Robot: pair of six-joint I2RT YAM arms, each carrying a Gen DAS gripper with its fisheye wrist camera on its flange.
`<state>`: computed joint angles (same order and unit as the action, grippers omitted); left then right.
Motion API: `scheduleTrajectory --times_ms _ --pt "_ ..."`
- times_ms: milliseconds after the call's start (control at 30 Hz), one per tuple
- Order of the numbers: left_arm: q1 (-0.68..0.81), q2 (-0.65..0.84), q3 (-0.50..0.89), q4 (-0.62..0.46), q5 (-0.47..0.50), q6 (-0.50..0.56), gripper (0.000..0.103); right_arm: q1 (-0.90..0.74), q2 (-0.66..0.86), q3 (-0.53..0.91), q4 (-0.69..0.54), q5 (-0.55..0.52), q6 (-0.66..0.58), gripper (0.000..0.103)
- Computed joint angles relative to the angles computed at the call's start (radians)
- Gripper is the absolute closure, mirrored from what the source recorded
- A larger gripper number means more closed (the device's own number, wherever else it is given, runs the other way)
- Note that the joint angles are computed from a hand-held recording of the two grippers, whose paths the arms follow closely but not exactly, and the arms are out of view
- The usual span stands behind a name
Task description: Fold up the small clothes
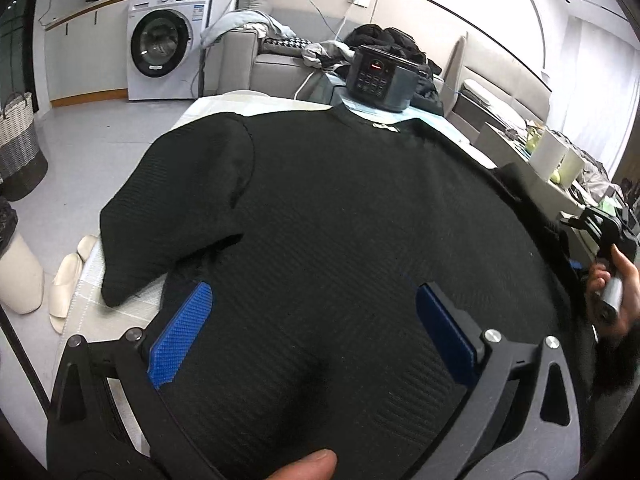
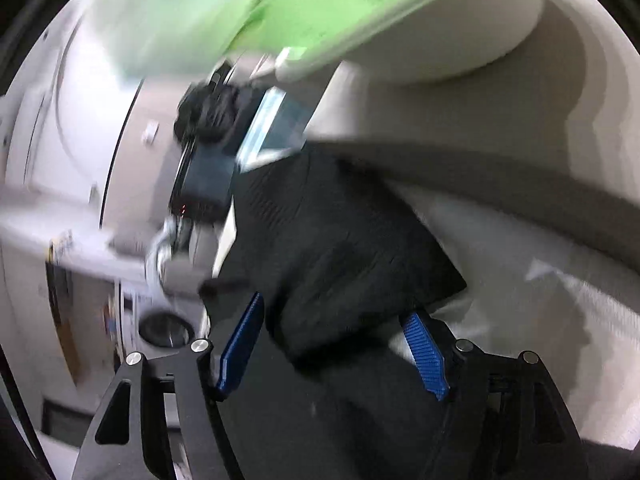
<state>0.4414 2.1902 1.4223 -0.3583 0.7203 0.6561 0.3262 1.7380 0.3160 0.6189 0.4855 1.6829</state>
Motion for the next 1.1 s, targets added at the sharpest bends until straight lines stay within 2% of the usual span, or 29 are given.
scheduleTrajectory --times_ms 67,100,133,167,233,300,367,400,467,567,600,633,667,700,733,800,833,933,1000,1067,1100 --pt "-0.004 0.003 -0.002 -0.007 0.005 0.008 0.002 -0.017 -0.007 0.077 -0.172 0.014 -0.026 0.067" --pt "-0.006 0.005 -0.002 -0.012 0.008 0.012 0.002 -0.031 0.006 0.116 -0.221 -0.007 -0.078 0.072" --pt "-0.008 0.007 -0.005 -0.018 0.009 0.022 0.002 -0.037 0.014 0.144 -0.252 -0.026 -0.128 0.085" --pt "-0.011 0.006 -0.010 -0.020 0.007 0.031 0.002 -0.033 0.017 0.185 -0.307 -0.029 -0.189 0.092" --pt "-0.012 0.000 -0.026 -0.012 0.009 0.047 0.002 -0.001 0.005 0.263 -0.447 0.026 -0.282 0.096" --pt "-0.015 -0.004 -0.037 -0.008 0.010 0.056 0.002 0.037 -0.015 0.357 -0.624 0.110 -0.393 0.096" --pt "-0.015 -0.003 -0.038 -0.012 0.013 0.060 0.002 0.085 -0.025 0.421 -0.738 0.185 -0.455 0.096" --pt "-0.014 -0.003 -0.038 -0.015 0.014 0.062 0.002 0.113 -0.020 0.483 -0.822 0.243 -0.531 0.096" --pt "-0.011 -0.004 -0.037 -0.021 0.017 0.068 0.002 0.160 -0.002 0.549 -0.880 0.352 -0.648 0.096" --pt "-0.007 -0.006 -0.042 -0.014 0.025 0.070 0.002 0.228 0.039 0.633 -0.809 0.472 -0.967 0.096" --pt "-0.006 -0.007 -0.041 -0.018 0.025 0.073 0.002 0.243 0.044 0.641 -0.737 0.455 -1.100 0.096" --pt "-0.005 -0.008 -0.042 -0.020 0.026 0.075 0.002 0.261 0.058 0.653 -0.651 0.392 -1.262 0.096" --pt "-0.005 -0.011 -0.042 -0.020 0.028 0.077 0.002 0.274 0.078 0.677 -0.621 0.322 -1.365 0.096" --pt "-0.004 -0.014 -0.046 -0.020 0.029 0.079 0.002 0.288 0.111 0.721 -0.641 0.223 -1.448 0.095" --pt "-0.004 -0.017 -0.048 -0.020 0.030 0.083 0.002 0.295 0.164 0.791 -0.722 0.107 -1.490 0.088" --pt "0.005 -0.023 -0.051 -0.030 0.037 0.097 0.002 0.312 0.268 0.888 -0.839 -0.044 -1.497 0.084" --pt "0.010 -0.026 -0.050 -0.033 0.041 0.101 0.002 0.323 0.289 0.895 -0.849 -0.068 -1.482 0.084" --pt "0.019 -0.031 -0.048 -0.036 0.049 0.101 0.002 0.331 0.257 0.788 -0.758 -0.130 -1.385 0.080" --pt "0.023 -0.024 -0.034 -0.048 0.050 0.096 0.002 0.312 0.180 0.682 -0.675 -0.142 -1.295 0.074" --pt "0.026 -0.019 -0.021 -0.060 0.051 0.092 0.002 0.281 0.104 0.602 -0.626 -0.090 -1.195 0.061" --pt "0.026 -0.018 -0.018 -0.065 0.050 0.089 0.002 0.265 0.089 0.590 -0.620 -0.066 -1.166 0.060"
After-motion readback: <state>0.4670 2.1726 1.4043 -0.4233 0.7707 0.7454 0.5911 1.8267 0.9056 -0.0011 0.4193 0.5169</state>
